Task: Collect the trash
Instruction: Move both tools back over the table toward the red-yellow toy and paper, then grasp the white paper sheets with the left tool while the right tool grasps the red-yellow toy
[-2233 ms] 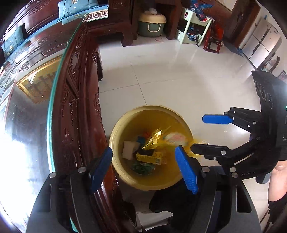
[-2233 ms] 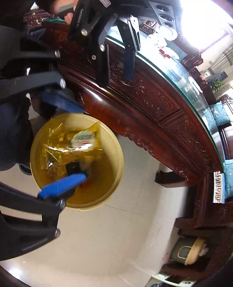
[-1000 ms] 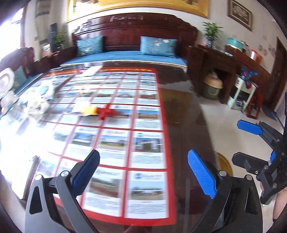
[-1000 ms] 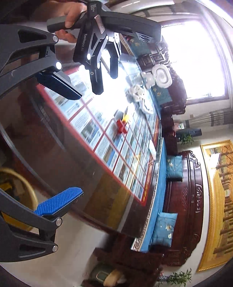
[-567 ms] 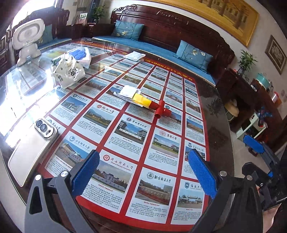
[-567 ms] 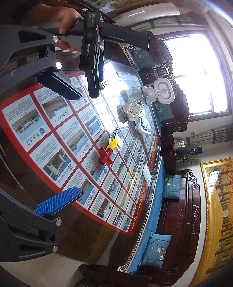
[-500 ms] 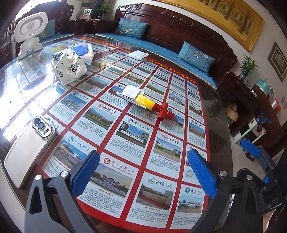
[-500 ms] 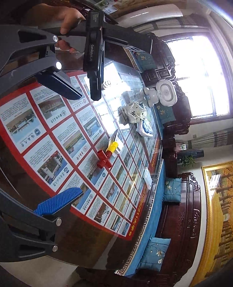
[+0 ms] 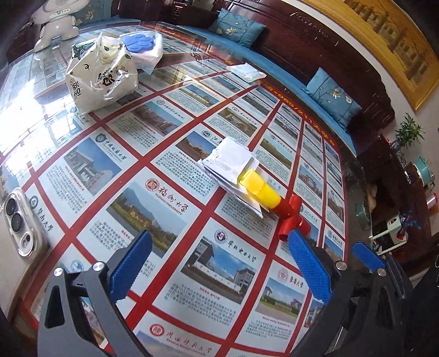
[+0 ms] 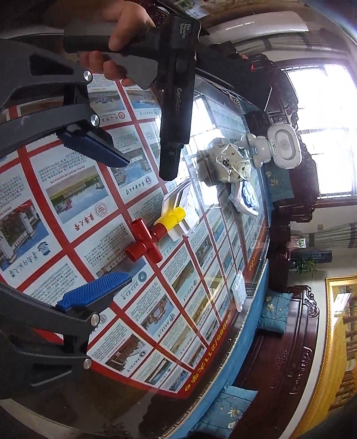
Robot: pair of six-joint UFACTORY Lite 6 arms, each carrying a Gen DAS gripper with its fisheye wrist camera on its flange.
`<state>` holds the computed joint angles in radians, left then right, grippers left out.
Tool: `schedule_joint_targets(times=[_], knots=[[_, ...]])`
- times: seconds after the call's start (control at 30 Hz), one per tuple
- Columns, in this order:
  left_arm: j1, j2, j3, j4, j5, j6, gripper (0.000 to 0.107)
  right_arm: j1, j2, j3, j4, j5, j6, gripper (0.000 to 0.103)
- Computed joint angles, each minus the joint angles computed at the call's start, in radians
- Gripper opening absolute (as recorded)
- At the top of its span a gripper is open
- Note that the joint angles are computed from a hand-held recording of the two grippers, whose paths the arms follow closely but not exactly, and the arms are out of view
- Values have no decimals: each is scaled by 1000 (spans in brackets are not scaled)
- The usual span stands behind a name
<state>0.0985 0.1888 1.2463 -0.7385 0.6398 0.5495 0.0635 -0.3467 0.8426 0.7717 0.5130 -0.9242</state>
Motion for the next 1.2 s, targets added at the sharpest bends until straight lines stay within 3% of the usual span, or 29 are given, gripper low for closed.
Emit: schedule_joint_targets(times=[0.23,0.7,1.07,1.17,1.2], knots=[[-53,115,142,107,-29,-135,98,13,239,200,-43,45,-13,55],[-51,182,209,207,-33,-273,98,-12,513,487,-139,169,85,55],[-104,223,263,310,-50,-410,98,31,600,566,-220,159,168,56],[-114,226,264,347,-77,-467,93,42,611,579,-256,148,186,56],[-114,232,272,346,-81,-471,86,48,610,578,-275,141,195,56]])
